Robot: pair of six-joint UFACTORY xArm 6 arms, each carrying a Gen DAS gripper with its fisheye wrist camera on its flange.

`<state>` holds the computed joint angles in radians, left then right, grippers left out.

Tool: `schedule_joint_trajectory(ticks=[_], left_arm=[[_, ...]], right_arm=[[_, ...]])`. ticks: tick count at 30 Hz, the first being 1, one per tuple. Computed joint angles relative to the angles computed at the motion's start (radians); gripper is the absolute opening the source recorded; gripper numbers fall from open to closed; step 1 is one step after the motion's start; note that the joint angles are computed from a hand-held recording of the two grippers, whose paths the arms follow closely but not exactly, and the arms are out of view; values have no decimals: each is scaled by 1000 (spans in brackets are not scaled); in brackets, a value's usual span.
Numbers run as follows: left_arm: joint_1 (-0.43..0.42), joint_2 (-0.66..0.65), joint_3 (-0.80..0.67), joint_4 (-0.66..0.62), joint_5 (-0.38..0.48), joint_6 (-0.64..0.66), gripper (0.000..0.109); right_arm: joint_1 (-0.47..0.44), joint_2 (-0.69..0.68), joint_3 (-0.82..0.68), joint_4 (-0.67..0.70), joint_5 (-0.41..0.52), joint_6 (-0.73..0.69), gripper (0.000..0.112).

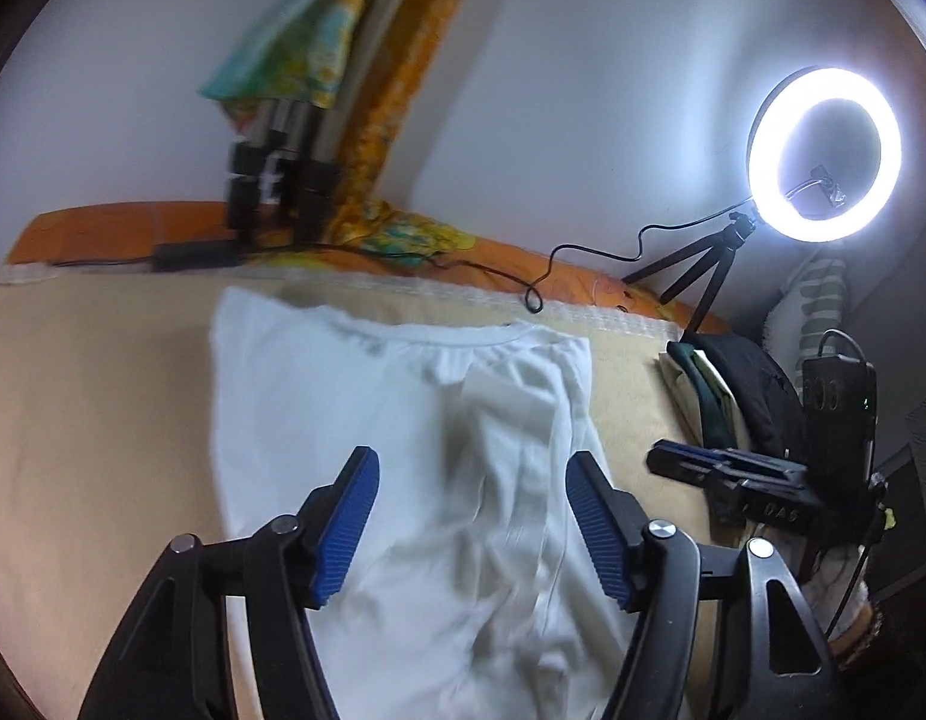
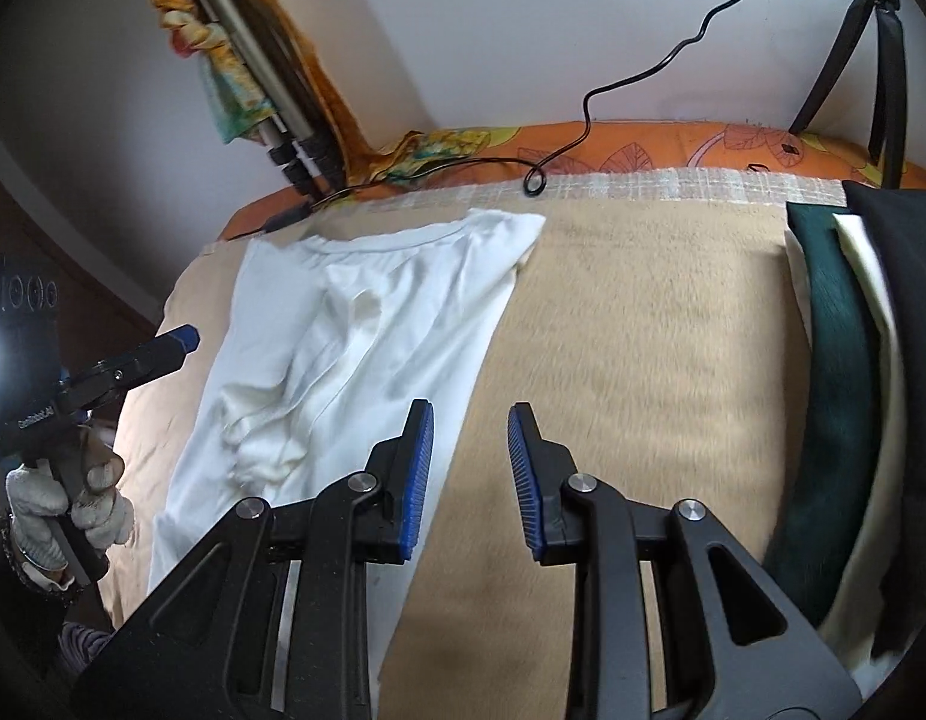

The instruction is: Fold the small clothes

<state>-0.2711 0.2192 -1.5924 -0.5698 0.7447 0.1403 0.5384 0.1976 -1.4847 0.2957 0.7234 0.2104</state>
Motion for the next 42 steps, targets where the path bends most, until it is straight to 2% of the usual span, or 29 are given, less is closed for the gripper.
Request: schedule_joint_trajectory(ticks=[4, 8, 10, 13, 15, 16, 19, 21, 25, 31, 35, 36, 37, 38, 40, 42], left_arm=[[-16, 171, -204, 22, 76, -33, 67], [-27, 257, -293, 45, 95, -54, 65], [-29, 288, -324, 49, 110, -51, 59], [-37, 298, -330, 68, 93, -28, 28], [-38, 300, -329, 62, 81, -9, 2], [-39, 294, -319, 60, 69, -3, 1], [-48, 242, -236, 79, -20, 0, 0], [-48, 227, -216, 96, -44, -5, 0], [-43, 205, -180, 137, -73, -46, 0], [-37, 206, -170, 141, -72, -45, 0], [-36, 231, -210, 125, -31, -29, 2], [-35, 237, -222, 131, -18, -38, 12], [-29, 241, -238, 135, 6, -54, 22], [-23, 235, -237, 122, 12, -50, 34], [-10, 198, -200, 109, -19, -31, 37], [11, 148, -151, 80, -50, 11, 40]], right_arm=[[-15, 68, -56, 28, -5, -14, 28], [-31, 109, -82, 94, -24, -52, 28], [-37, 125, -90, 130, -40, -74, 28], [-47, 142, -103, 183, -54, -107, 28], [-49, 151, -114, 187, -54, -113, 28], [-49, 157, -122, 181, -50, -111, 27], [-40, 167, -149, 73, -31, -58, 28], [-31, 176, -174, 2, -13, -37, 28], [-36, 168, -165, 41, -32, -60, 38], [-50, 194, -187, 210, -60, -138, 38], [-49, 271, -278, 190, -45, -105, 38], [-48, 294, -308, 192, -34, -101, 35], [-45, 312, -334, 162, -26, -82, 11], [-42, 336, -374, 105, -2, -53, 5], [-36, 373, -443, -18, 22, 8, 5], [-41, 401, -498, -26, 47, 11, 5]])
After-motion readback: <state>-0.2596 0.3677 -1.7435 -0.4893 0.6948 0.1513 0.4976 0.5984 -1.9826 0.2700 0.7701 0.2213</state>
